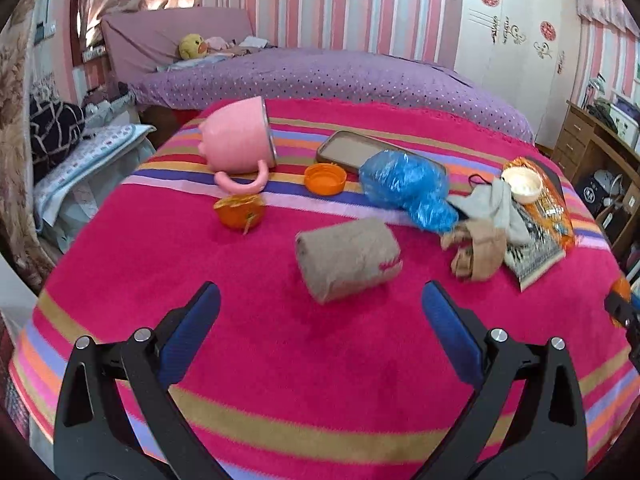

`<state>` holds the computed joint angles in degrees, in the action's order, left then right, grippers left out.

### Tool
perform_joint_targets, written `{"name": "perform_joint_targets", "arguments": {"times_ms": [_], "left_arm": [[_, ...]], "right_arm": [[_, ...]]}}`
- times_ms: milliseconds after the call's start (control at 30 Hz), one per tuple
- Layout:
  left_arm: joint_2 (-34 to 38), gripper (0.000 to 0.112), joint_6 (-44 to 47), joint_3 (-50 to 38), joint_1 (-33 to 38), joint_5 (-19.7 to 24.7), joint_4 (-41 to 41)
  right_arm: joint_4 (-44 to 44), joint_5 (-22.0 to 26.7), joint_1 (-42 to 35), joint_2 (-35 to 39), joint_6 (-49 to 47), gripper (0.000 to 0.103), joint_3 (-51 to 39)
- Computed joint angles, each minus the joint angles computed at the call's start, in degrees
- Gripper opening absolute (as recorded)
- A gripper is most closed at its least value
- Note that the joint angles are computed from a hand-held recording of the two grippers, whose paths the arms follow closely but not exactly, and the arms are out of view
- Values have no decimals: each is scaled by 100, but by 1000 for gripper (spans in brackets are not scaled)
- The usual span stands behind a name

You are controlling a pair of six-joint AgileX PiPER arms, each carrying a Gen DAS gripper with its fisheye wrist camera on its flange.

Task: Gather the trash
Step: 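Close the left gripper on the brown cardboard roll while the right holds the peel, then carry the peel and cardboard roll over the blue basket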

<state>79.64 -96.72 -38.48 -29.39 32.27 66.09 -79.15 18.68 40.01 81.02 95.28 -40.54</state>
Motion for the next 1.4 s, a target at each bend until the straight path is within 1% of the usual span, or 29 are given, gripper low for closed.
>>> {"name": "perform_joint_targets", "arguments": {"times_ms": [100,233,333,400,433,467,500,633,733,933,1033,1100,1233,1400], "left_arm": [[324,97,124,-292,131,-77,-162],[780,95,428,-718,342,-234,-577],[1017,88,582,-965,367,-157,-687],[1113,75,717,-1068,432,-189,-797],[1135,72,779,-1089,480,-251,-857],[1151,64,842,-1091,530,-326,-928],[1157,63,892,-1097,550,-343,-986],[1077,59,574,-1019,413,-259,-640],[955,58,264,-920,154,49,-303],[502,58,-33,-590,-267,352,-263],[200,58,-206,-395,-659,600,-216],[93,58,-354,-346,-1013,927,-109],[-14,58,-645,-335,-1666,1426,-8],[15,58,-1072,-360,-2240,1847,87]], "right_arm": [[155,100,-112,28,-314,26,-79],[508,-203,-407,-20,-677,26,-87],[779,-253,-463,5,-1048,26,-92],[770,-239,-463,7,-1097,26,-85],[727,-235,-459,-13,-1057,26,-61],[709,-256,-484,-29,-1047,26,-47],[698,-265,-495,-54,-1036,26,-26],[582,-292,-518,-90,-885,26,19],[488,-266,-485,-72,-798,26,44],[283,-209,-451,-99,-528,26,110],[14,-133,-368,-156,-227,26,181],[-145,-99,-326,-211,-58,26,237],[-366,-81,-295,-330,180,26,372],[-593,-48,-250,-432,397,26,500]]}}
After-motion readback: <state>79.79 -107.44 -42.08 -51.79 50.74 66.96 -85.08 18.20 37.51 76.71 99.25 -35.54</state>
